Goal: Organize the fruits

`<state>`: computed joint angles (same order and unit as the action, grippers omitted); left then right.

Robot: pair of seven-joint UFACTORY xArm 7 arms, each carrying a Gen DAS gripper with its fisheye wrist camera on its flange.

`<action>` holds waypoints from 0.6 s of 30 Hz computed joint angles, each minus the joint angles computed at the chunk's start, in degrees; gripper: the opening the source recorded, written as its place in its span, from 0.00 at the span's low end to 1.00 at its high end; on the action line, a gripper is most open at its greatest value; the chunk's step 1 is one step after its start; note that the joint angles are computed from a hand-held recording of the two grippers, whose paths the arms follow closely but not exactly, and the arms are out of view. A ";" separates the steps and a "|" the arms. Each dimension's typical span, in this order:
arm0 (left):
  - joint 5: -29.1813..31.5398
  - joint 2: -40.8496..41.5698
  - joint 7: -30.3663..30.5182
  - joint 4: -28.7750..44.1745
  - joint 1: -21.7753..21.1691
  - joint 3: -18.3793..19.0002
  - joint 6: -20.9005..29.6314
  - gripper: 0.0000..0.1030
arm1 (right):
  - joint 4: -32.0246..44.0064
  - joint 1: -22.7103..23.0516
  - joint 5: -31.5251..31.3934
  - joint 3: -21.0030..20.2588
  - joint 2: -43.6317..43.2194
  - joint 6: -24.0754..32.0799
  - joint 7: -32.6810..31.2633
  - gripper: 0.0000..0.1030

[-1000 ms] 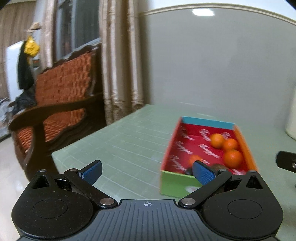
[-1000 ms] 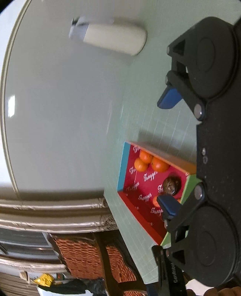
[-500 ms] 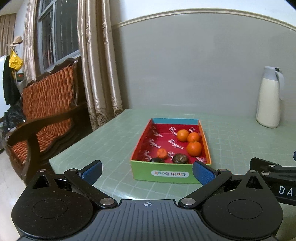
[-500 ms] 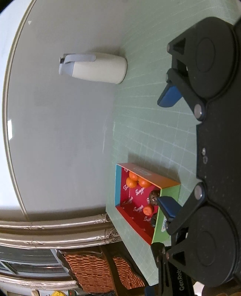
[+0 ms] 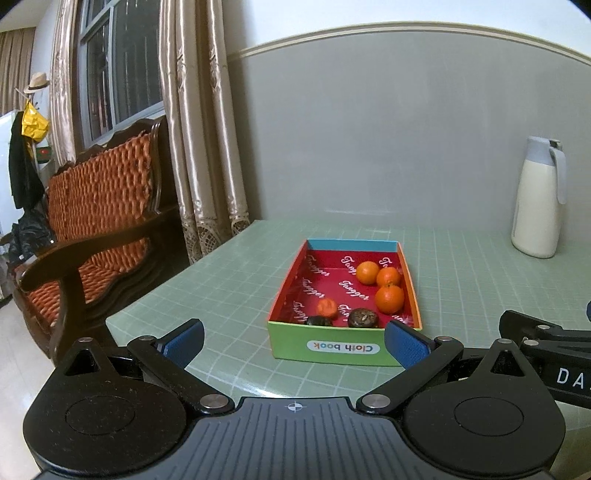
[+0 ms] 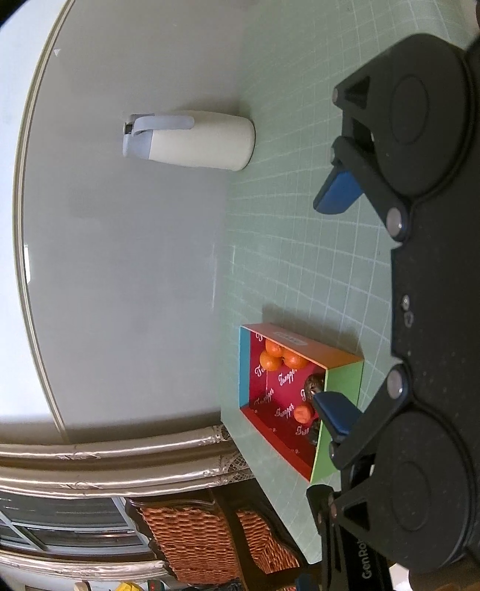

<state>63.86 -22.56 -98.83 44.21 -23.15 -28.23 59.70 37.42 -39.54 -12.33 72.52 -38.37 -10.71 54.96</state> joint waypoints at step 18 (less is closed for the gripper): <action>-0.14 -1.15 0.01 -1.48 1.57 0.80 -3.96 1.00 | 0.41 0.08 -0.26 0.35 -0.14 -0.24 -0.35 1.00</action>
<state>63.72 -23.70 -98.82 42.73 -21.58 -27.43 55.74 37.83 -39.46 -12.59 72.87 -38.51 -10.95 54.62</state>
